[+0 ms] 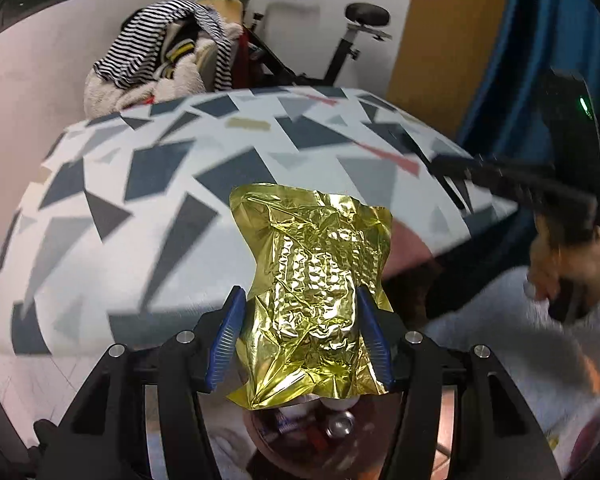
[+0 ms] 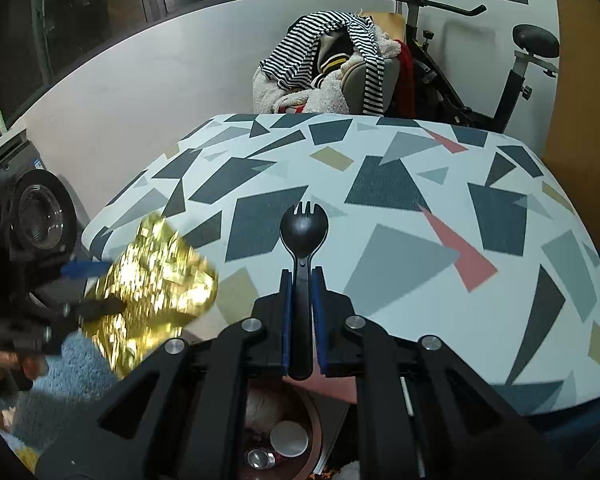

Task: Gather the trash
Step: 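Carry the gold packet and spork over the brown bin and release both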

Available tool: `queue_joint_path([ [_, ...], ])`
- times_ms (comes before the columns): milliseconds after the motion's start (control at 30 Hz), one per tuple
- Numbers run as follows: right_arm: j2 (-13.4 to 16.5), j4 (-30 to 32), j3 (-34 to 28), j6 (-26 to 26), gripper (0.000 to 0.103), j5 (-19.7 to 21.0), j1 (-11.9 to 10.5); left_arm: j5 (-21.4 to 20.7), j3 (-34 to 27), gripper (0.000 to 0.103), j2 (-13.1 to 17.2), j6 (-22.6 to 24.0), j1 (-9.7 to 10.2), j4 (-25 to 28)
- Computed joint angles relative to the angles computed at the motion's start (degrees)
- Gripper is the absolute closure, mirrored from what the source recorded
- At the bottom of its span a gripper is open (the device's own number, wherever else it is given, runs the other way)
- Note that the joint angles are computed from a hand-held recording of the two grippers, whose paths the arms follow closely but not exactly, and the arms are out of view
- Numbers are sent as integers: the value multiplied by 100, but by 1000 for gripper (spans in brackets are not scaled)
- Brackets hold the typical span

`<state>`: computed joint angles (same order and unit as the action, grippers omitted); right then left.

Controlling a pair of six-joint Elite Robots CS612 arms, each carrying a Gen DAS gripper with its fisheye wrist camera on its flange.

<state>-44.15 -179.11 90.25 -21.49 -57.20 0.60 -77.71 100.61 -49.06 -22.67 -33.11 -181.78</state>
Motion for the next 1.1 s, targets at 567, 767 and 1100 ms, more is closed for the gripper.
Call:
queue_joint_path([
  [567,-112,-5,469,-55,90,84,-76,-403,117,20,187,107,-154,119],
  [767,-129,292,517,-257,90,125,-69,13,208,11,80,-162,-136,-110],
  [1100,-103,1478,505,-1081,89,-150,157,556,387,7,-119,-529,-9,-229],
])
